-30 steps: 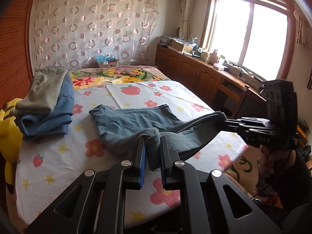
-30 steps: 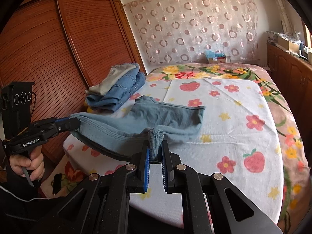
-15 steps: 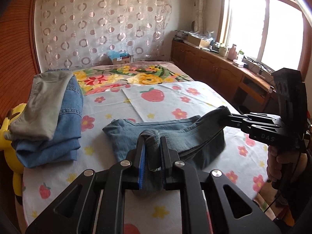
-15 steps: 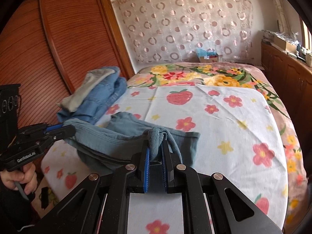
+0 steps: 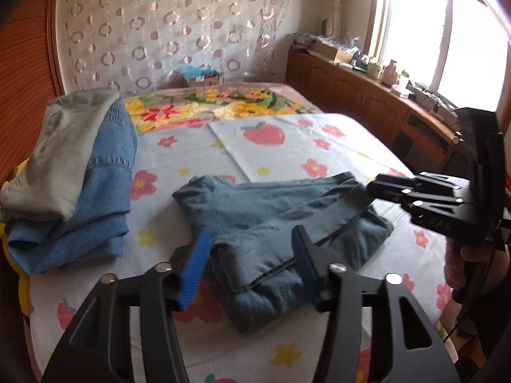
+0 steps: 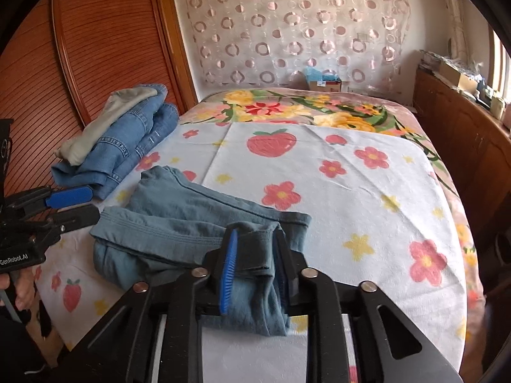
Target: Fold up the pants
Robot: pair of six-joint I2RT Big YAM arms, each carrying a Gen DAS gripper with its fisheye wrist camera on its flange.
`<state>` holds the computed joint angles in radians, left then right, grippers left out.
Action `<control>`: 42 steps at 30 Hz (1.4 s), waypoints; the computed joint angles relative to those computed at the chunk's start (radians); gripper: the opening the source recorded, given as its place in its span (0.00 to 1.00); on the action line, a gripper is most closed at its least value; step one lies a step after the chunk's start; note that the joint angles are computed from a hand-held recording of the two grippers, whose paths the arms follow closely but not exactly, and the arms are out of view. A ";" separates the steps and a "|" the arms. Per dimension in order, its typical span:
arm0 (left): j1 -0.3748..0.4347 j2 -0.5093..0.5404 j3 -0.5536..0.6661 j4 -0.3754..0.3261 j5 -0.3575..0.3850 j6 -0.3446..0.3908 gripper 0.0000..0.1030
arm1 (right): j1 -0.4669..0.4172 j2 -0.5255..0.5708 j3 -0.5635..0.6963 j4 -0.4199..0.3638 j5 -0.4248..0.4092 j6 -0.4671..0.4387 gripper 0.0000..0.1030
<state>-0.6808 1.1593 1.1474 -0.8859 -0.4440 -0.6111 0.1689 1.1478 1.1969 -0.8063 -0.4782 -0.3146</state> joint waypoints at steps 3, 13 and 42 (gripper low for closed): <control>0.001 -0.005 -0.020 0.011 0.017 -0.010 0.65 | -0.027 -0.011 -0.010 -0.010 -0.022 -0.015 0.31; -0.038 -0.042 -0.105 0.003 0.000 -0.095 0.65 | -0.091 -0.013 -0.039 -0.090 -0.078 -0.108 0.31; -0.037 -0.044 -0.144 0.035 0.043 -0.076 0.35 | -0.115 0.020 -0.018 -0.117 -0.094 -0.117 0.16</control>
<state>-0.7178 1.1151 1.0037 -0.8505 -0.4014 -0.6870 0.0539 1.1675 1.1785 -0.9230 -0.5719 -0.4319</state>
